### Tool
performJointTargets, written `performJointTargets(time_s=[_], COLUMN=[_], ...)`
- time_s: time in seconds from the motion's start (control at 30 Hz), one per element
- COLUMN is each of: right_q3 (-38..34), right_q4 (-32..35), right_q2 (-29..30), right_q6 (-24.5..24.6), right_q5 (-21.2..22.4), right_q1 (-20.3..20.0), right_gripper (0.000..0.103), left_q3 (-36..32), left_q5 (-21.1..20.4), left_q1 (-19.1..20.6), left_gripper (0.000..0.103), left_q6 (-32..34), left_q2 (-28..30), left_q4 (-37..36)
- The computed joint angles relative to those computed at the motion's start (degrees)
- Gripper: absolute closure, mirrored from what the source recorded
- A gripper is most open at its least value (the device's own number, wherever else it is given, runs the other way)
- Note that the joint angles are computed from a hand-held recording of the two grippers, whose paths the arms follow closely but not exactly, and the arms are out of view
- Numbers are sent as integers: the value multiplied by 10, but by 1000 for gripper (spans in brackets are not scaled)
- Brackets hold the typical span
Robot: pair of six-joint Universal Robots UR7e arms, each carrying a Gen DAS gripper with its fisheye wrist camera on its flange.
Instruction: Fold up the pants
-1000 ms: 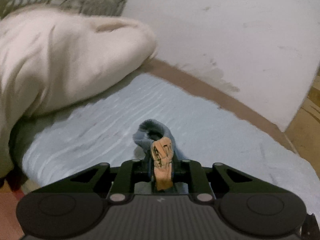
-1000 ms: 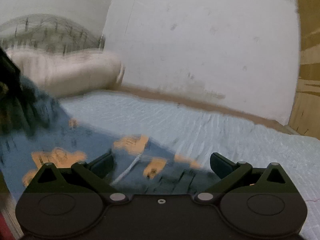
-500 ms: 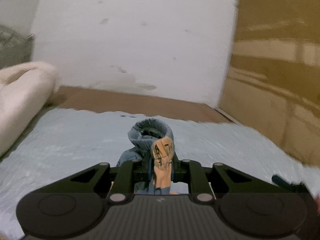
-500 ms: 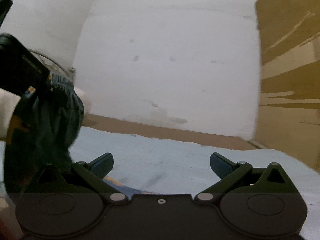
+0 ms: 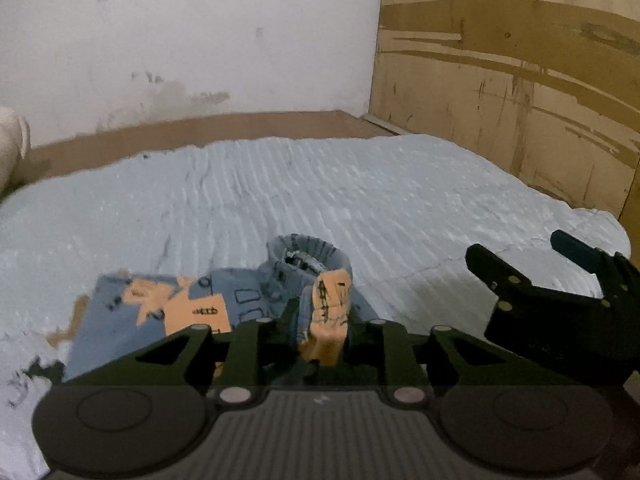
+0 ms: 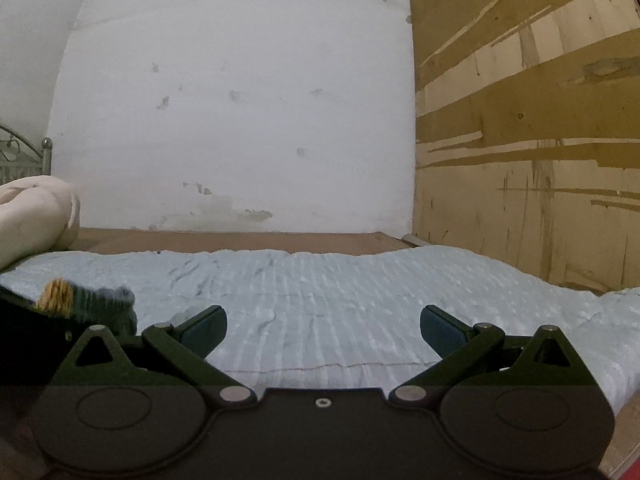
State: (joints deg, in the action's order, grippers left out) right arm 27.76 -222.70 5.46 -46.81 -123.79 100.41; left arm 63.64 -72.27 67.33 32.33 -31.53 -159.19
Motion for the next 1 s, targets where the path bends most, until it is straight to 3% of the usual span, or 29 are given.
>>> performJointTargets(time_s=[0.07, 0.17, 0.27, 0.43, 0.57, 0.67, 0.8, 0.9, 1.0], right_q3=[-8, -49, -23, 110, 170, 146, 90, 40, 19], right_q4=[11, 46, 46, 54, 131, 209, 318, 378, 408], right_q2=[4, 23, 13, -59, -104, -103, -88, -69, -60], right_q6=[0, 1, 15, 122, 193, 199, 224, 258, 291], right_q5=[-1, -3, 5, 60, 137, 162, 179, 172, 168], right_q1=[-4, -7, -10, -15, -20, -19, -22, -23, -23], right_gripper=[1, 1, 1, 1, 1, 1, 1, 7, 23], left_q3=[-4, -7, 11, 48, 52, 37, -2, -17, -20], left_q5=[-31, -85, -114, -47, 20, 88, 165, 181, 181], left_q1=[9, 22, 31, 25, 24, 25, 30, 36, 39], left_gripper=[38, 29, 24, 11, 2, 1, 1, 1, 1], left_q6=[-14, -34, -55, -82, -72, -76, -128, -160, -178], left_q2=[-7, -19, -40, -63, -61, -45, -24, -20, -23], left_q4=[28, 60, 65, -16, -81, -111, -87, -53, -21])
